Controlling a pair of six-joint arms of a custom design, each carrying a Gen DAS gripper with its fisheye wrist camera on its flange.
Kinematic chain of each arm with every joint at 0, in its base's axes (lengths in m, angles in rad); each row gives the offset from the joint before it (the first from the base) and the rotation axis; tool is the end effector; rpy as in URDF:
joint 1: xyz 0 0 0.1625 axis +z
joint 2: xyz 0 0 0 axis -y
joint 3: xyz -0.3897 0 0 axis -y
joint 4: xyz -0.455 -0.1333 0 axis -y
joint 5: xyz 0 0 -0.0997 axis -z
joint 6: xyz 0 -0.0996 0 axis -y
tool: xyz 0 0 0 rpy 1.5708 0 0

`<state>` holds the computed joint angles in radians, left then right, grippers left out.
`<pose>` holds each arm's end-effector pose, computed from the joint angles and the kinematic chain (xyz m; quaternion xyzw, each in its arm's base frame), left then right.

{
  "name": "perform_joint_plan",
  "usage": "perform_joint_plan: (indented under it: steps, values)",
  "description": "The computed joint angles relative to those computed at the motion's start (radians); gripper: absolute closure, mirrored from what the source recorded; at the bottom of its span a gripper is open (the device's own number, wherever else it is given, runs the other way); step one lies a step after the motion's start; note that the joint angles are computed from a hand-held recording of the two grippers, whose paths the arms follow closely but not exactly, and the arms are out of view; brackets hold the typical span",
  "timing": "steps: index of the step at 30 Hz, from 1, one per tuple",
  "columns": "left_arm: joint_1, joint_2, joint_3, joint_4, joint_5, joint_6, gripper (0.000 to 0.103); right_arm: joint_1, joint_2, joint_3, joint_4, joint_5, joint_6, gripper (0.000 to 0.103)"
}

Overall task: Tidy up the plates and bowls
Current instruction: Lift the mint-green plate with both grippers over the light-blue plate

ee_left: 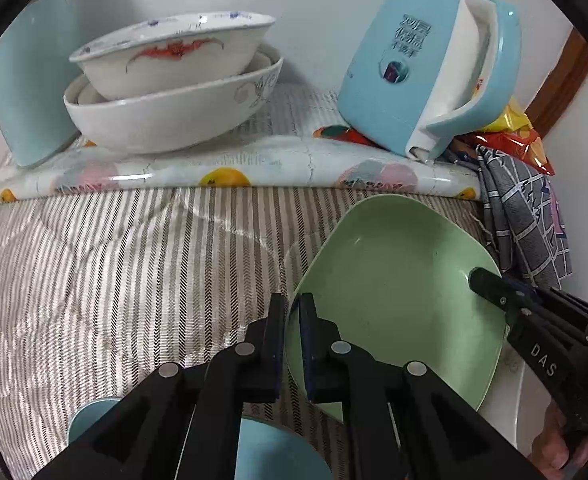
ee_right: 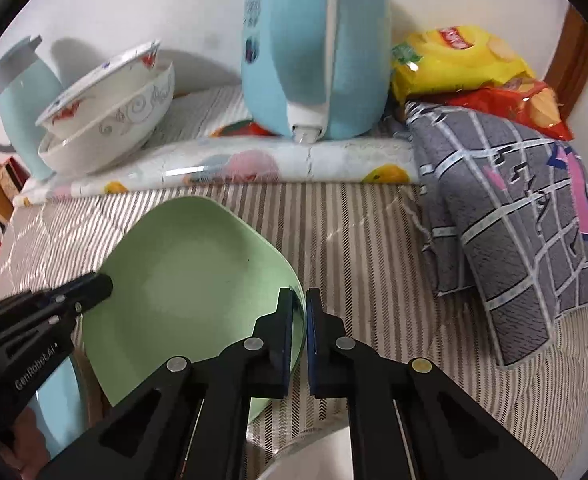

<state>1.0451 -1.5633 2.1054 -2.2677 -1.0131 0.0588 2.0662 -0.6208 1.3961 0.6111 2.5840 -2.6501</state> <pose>-0.0921 -0.5295 0.2493 0.2558 0.9240 -0.1358 0.2498 0.3061 -0.4639 0.0006 -0.0430 -0.8708 0.2998 0.3874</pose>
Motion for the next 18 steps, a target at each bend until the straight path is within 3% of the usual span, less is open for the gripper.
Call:
perform_joint_plan:
  steps: [18]
  values:
    - [-0.084,-0.185,0.048,0.1,0.007,-0.045,0.095,0.129,-0.029,0.004,0.02,0.071,0.074,0.097]
